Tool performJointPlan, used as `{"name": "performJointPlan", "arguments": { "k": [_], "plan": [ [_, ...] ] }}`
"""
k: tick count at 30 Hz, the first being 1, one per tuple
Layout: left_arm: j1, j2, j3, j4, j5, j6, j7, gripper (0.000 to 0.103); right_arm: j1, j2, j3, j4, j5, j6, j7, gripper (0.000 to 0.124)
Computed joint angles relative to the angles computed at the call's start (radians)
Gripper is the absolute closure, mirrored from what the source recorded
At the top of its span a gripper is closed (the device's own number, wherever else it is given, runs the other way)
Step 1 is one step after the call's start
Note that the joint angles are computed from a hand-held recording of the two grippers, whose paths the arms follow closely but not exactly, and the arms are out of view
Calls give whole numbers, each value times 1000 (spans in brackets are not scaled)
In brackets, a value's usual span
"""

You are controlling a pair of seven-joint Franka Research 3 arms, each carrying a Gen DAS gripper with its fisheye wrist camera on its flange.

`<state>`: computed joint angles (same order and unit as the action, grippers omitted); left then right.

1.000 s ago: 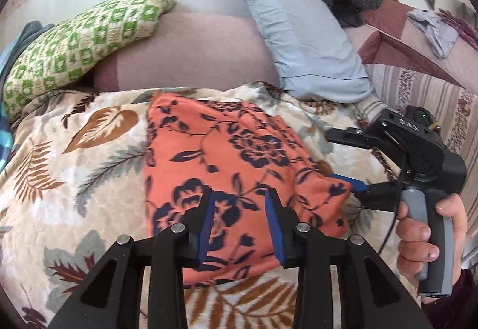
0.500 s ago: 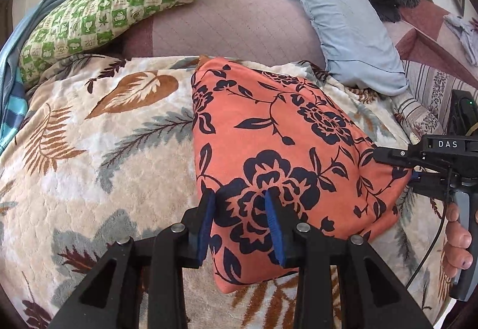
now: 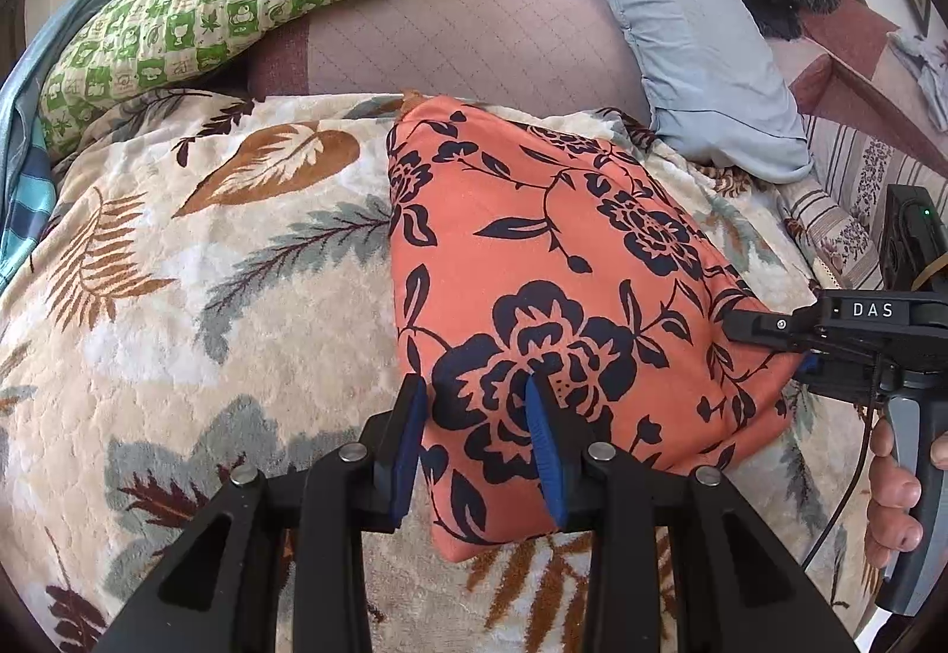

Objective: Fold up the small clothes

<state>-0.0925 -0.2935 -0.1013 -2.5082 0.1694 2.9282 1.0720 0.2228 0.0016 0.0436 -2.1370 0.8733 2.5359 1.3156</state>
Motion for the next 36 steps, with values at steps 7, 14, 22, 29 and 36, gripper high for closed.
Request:
{"name": "performJointPlan", "arguments": {
  "k": [7,14,22,29,36],
  "plan": [
    [8,-16,2,4,-10,0,-13,68,0,-56,-16,-12,164,-32,-141,108],
    [-19,12,6,38,-25,-32,36,68,-14,-138,-41,-63,133,-46,-162,109],
    [-19,22,22,111,-50,-138,126,67,-103,-16,-77,12,227,-278,-69,102],
    [35,223,29,401,-55,-214,215,65,-75,-63,-70,-14,574,-59,-313,88],
    [63,560,2,783,83,-319,149,65,-21,85,2,103,378,-61,-193,89]
  ]
}}
